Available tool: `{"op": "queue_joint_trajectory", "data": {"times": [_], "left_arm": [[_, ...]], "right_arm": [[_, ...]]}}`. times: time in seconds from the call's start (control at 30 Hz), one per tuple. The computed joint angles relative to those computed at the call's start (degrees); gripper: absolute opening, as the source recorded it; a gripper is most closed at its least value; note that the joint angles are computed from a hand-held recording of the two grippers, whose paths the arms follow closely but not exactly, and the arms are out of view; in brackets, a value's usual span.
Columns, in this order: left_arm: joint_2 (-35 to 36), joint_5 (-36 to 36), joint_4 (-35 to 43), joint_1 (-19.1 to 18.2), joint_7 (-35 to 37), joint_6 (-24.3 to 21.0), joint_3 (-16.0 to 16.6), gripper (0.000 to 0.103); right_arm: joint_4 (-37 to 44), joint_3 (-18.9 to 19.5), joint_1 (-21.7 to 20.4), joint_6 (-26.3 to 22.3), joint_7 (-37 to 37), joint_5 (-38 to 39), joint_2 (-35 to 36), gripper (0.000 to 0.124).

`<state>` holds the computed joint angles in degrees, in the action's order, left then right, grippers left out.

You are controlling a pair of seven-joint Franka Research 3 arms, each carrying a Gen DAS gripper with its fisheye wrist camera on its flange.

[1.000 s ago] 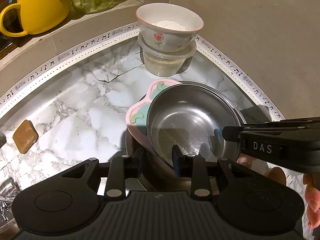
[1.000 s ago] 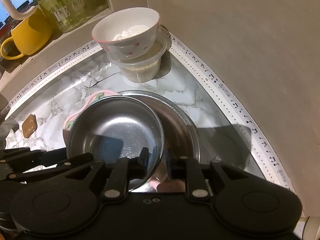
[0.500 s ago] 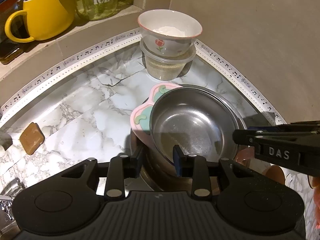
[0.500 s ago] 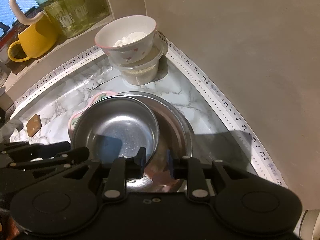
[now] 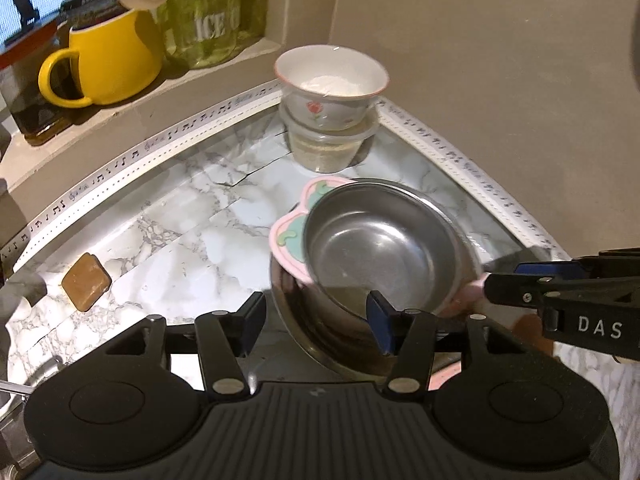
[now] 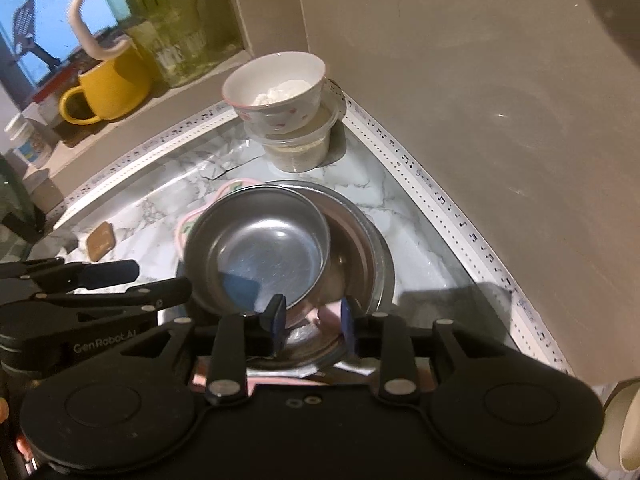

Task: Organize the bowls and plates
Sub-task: 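Lower the steel pot into the large steel bowl and open both grippers, then move both grippers to the cream bowl by the cutting board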

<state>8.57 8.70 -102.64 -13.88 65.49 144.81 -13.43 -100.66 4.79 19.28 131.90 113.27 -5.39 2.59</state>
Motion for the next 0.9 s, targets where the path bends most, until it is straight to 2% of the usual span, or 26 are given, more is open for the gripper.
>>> {"op": "queue_joint_trajectory", "data": {"times": [0.17,0.3,0.43,0.57,0.77,0.83,0.9], "left_arm": [[-2.8,-2.1,-2.0,-0.1,3.0,0.1,-0.7,0.055],[-5.4,-3.8,-4.1,-0.6,5.8,0.4,-1.0,0.062],[-7.4,-5.6,-5.6,-1.5,8.1,0.7,-1.3,0.063],[-9.0,-6.5,-6.6,-2.8,9.5,0.8,-1.8,0.064],[-10.1,-8.1,-7.1,-5.3,11.6,0.7,-2.8,0.071],[-10.0,-8.8,-6.7,-6.3,12.4,0.4,-3.2,0.072],[-9.7,-9.2,-6.1,-7.3,12.8,0.2,-3.8,0.076]], "right_arm": [[-3.9,0.4,-0.2,1.0,-0.3,1.8,-4.0,0.035],[-8.6,1.0,-0.8,2.1,-0.4,3.0,-8.6,0.041],[-13.2,1.6,-1.9,2.6,-0.2,3.9,-13.4,0.047],[-18.0,2.3,-3.2,2.8,0.3,4.7,-18.9,0.052],[-25.4,2.9,-5.8,3.1,0.5,5.8,-27.9,0.064],[-27.6,3.0,-6.7,2.5,0.3,6.2,-30.9,0.065],[-29.7,2.8,-7.7,1.6,-0.2,6.7,-33.8,0.072]]}}
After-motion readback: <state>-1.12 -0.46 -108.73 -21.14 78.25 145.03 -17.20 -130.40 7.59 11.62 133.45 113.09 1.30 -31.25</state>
